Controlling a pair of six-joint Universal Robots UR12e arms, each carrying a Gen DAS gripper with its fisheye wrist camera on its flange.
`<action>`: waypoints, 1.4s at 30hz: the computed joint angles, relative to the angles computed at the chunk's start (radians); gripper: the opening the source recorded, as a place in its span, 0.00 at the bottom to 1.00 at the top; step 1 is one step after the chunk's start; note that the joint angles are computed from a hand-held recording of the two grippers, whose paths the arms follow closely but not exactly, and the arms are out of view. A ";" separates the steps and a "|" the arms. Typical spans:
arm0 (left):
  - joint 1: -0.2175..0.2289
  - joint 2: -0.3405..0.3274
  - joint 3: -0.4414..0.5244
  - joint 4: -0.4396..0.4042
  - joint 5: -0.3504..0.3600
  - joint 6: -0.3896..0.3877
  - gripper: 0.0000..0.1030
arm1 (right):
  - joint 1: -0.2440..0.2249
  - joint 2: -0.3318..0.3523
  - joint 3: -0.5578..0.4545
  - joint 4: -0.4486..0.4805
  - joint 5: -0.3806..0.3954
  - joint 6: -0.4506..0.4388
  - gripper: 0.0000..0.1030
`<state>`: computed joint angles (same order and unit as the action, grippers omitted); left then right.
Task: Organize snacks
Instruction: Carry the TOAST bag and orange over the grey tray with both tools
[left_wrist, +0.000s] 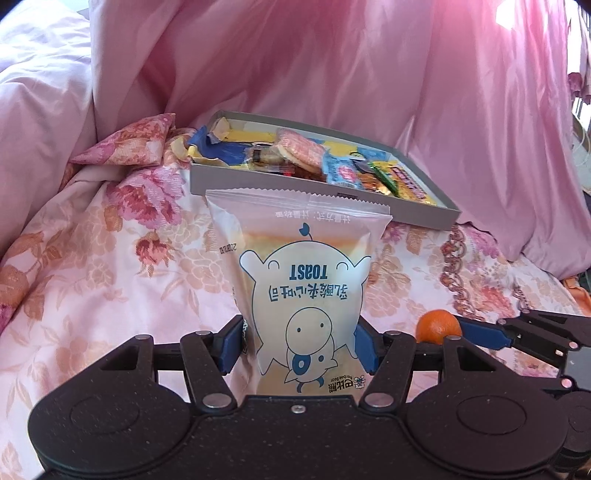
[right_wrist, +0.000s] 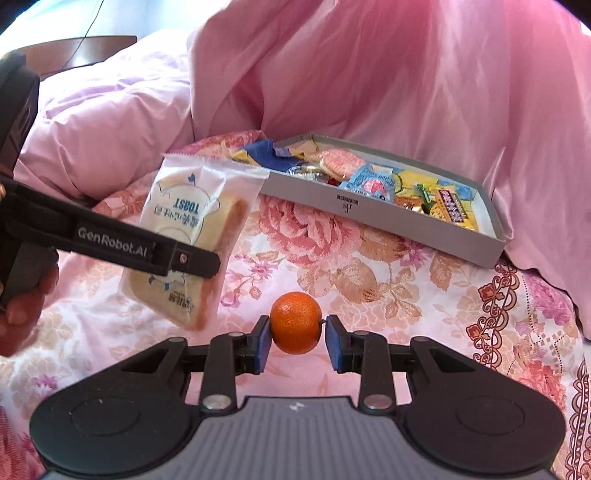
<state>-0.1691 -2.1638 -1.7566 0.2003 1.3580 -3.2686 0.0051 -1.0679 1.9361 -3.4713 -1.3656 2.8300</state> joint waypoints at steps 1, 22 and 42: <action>-0.002 0.004 -0.005 0.002 0.000 0.002 0.61 | 0.000 -0.002 0.004 -0.006 0.000 0.004 0.34; 0.001 0.031 0.012 -0.025 -0.016 -0.094 0.61 | -0.026 -0.034 0.029 -0.047 0.037 0.047 0.34; 0.022 -0.137 0.467 -0.289 0.043 -0.101 0.61 | -0.036 0.093 -0.270 0.039 -0.008 0.029 0.35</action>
